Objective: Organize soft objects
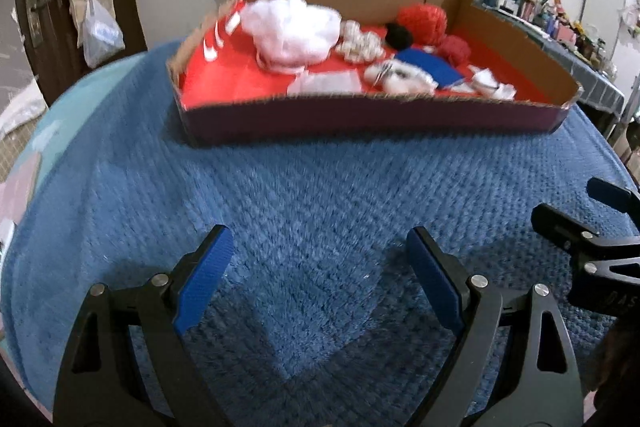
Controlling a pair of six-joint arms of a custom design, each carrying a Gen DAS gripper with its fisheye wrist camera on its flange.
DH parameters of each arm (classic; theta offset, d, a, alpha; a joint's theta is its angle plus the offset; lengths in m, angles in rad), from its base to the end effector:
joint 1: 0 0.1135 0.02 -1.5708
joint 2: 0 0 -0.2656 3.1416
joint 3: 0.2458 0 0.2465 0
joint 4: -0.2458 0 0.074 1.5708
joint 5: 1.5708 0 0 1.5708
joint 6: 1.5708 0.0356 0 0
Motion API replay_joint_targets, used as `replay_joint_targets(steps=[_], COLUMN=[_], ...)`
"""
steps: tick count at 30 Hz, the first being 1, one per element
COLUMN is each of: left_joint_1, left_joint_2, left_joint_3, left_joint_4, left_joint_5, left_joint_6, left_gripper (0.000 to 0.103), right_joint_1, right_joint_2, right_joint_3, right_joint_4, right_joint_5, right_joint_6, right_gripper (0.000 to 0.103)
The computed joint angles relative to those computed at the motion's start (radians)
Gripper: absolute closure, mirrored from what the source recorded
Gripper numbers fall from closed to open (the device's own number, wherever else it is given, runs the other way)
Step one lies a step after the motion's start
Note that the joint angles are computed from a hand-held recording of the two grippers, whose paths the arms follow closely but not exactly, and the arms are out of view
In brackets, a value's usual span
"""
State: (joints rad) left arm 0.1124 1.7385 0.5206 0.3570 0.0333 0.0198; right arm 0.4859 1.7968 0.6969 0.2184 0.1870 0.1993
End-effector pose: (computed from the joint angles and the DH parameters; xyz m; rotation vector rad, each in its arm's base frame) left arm 0.2731 0.0296 0.0886 -0.0975 2.4292 0.0191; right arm 0.2779 0.1393 0.1024 -0.2662 2.4183 0.0785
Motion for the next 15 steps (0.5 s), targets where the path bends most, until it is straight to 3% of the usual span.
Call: replay_joint_targets(steps=[6, 15], left_joint_1=[-0.027, -0.021], left_joint_2=[0.025, 0.047], left_joint_3=[0.019, 0.056], left_joint_4=[-0.018, -0.066], left_joint_5=[-0.05, -0.049], left_joint_6=[0.003, -0.003], left_gripper=[0.01, 0.001], right_joint_1=[-0.026, -0.018], right_joint_2=[0.067, 0.074], right_joint_3=[0.072, 0.082], right_joint_4=[-0.107, -0.131], right_joint_5=[-0.008, 0.003], right_joint_6=[0.043, 0.041], right_gripper=[0.0, 0.0])
